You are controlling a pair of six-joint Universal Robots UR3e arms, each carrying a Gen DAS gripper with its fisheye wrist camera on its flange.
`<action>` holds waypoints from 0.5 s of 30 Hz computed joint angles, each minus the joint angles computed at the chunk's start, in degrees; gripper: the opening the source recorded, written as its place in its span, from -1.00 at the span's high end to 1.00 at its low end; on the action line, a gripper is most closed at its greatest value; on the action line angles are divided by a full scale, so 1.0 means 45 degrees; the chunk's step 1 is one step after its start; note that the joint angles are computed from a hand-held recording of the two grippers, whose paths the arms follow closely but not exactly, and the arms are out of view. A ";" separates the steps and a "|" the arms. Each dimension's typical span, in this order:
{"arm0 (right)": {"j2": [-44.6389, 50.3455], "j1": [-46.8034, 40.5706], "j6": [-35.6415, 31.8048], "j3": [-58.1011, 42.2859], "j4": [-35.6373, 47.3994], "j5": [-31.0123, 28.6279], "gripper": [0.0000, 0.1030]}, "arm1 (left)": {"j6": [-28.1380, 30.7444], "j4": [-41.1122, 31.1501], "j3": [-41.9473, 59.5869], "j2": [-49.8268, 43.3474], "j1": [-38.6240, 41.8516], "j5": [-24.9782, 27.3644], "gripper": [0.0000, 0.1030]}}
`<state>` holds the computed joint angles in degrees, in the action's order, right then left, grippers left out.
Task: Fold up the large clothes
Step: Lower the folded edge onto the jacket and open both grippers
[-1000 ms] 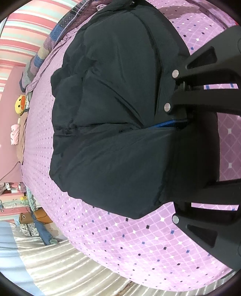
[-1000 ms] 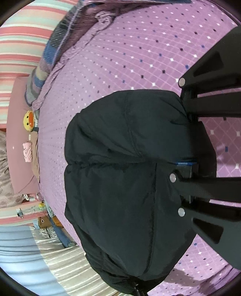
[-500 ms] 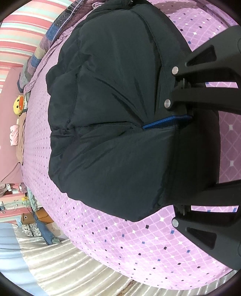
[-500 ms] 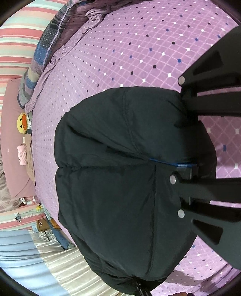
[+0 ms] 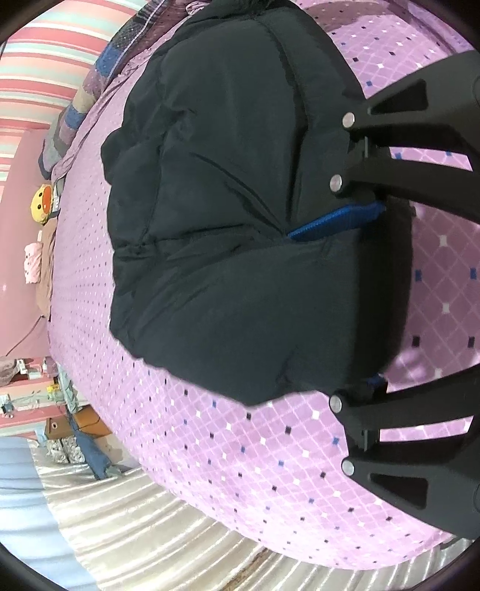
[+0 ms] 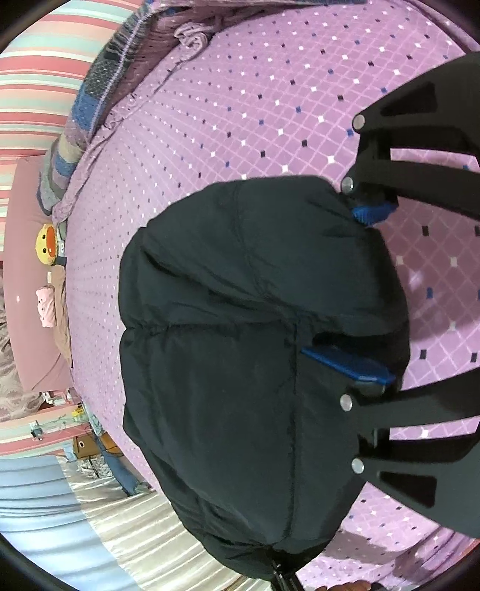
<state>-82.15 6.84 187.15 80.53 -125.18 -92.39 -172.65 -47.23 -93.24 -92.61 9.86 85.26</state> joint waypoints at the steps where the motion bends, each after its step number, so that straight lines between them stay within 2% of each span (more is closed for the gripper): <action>1: -0.0081 -0.0016 -0.0050 0.0054 0.0003 -0.0078 -0.26 | 0.0018 0.0016 -0.0101 0.0129 0.0058 0.0022 -0.25; 7: -0.0702 -0.0534 0.0190 0.0598 -0.0021 -0.0198 -0.27 | 0.0090 0.0106 -0.0706 0.0782 0.0546 0.0057 -0.43; 12: -0.1127 -0.1127 0.0214 0.1043 -0.0243 0.0383 -0.25 | 0.0104 -0.0003 -0.1117 0.1171 0.1111 -0.0343 -0.43; 14: -0.1039 -0.1076 0.0103 0.1007 -0.0242 0.0371 -0.09 | 0.0036 -0.0094 -0.1293 0.1350 0.1418 -0.0684 -0.42; 15: -0.0979 -0.1021 0.0096 0.0951 -0.0198 0.0303 0.06 | 0.0019 -0.0129 -0.1338 0.1396 0.1528 -0.0816 -0.35</action>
<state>-86.55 2.25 187.59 84.81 -126.07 -91.02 -172.57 -47.82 -99.26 -86.33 16.74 81.59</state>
